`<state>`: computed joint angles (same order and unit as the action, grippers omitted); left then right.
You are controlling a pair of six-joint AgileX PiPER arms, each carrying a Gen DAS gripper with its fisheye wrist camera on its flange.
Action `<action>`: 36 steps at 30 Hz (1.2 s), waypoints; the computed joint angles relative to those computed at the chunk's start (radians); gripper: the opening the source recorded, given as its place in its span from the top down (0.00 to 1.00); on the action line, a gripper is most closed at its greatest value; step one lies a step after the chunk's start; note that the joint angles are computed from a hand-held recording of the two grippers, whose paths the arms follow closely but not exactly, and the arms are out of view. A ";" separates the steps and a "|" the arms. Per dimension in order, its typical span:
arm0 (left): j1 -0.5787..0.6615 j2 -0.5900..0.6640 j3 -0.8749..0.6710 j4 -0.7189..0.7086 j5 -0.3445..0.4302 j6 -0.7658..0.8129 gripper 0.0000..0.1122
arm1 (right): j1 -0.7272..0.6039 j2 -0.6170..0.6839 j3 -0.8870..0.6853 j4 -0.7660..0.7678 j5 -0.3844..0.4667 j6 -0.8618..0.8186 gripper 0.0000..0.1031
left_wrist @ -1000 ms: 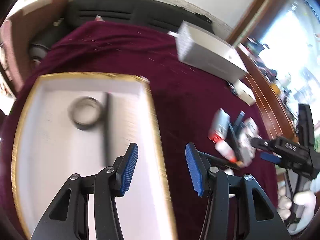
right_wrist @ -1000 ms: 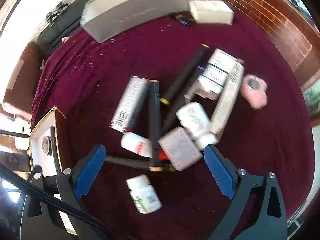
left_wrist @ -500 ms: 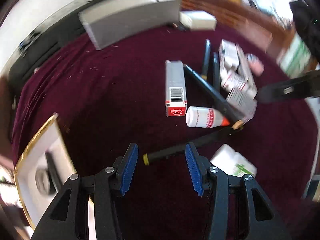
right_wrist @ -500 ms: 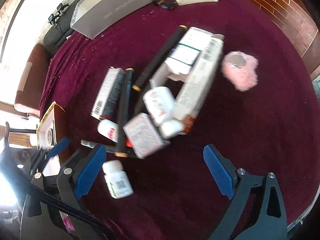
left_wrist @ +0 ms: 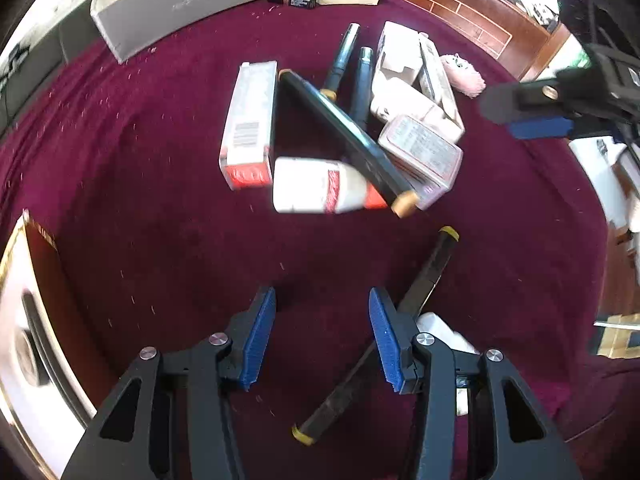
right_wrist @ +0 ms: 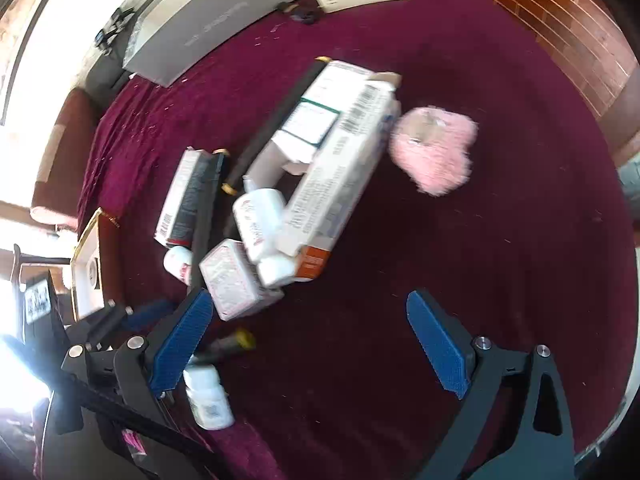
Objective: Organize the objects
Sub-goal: 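Grasp the white pill bottle with right tool while left reaches a yellow-ended black marker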
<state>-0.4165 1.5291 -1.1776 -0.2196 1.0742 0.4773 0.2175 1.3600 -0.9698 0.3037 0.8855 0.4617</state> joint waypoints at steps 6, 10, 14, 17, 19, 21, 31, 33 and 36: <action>0.113 -0.108 0.067 -0.079 0.014 -0.115 0.63 | 0.047 0.052 -0.033 0.053 -0.042 -0.079 0.04; 0.081 -0.175 0.119 0.016 -0.004 -0.264 0.63 | 0.044 0.058 -0.012 0.102 -0.084 -0.134 0.04; 0.150 -0.262 0.156 0.010 0.024 -0.339 0.63 | 0.057 0.090 -0.040 0.091 -0.081 -0.132 0.04; 0.261 -0.253 0.100 -0.011 0.063 -0.336 0.63 | 0.087 0.093 -0.060 0.089 -0.071 -0.136 0.04; 0.325 -0.285 0.099 -0.031 0.082 -0.338 0.63 | 0.112 0.083 -0.058 0.095 -0.060 -0.148 0.04; 0.364 -0.296 0.088 -0.059 0.089 -0.354 0.63 | 0.157 0.081 -0.056 0.092 -0.033 -0.151 0.04; 0.600 -0.318 0.060 -0.268 0.128 -0.206 0.62 | 0.379 0.088 -0.075 0.036 0.007 -0.164 0.04; 0.605 -0.313 0.078 -0.291 0.116 -0.179 0.62 | 0.428 0.107 -0.109 -0.039 0.022 -0.115 0.04; 0.593 -0.309 0.098 -0.306 0.116 -0.157 0.62 | 0.500 0.181 -0.187 -0.155 0.058 -0.033 0.09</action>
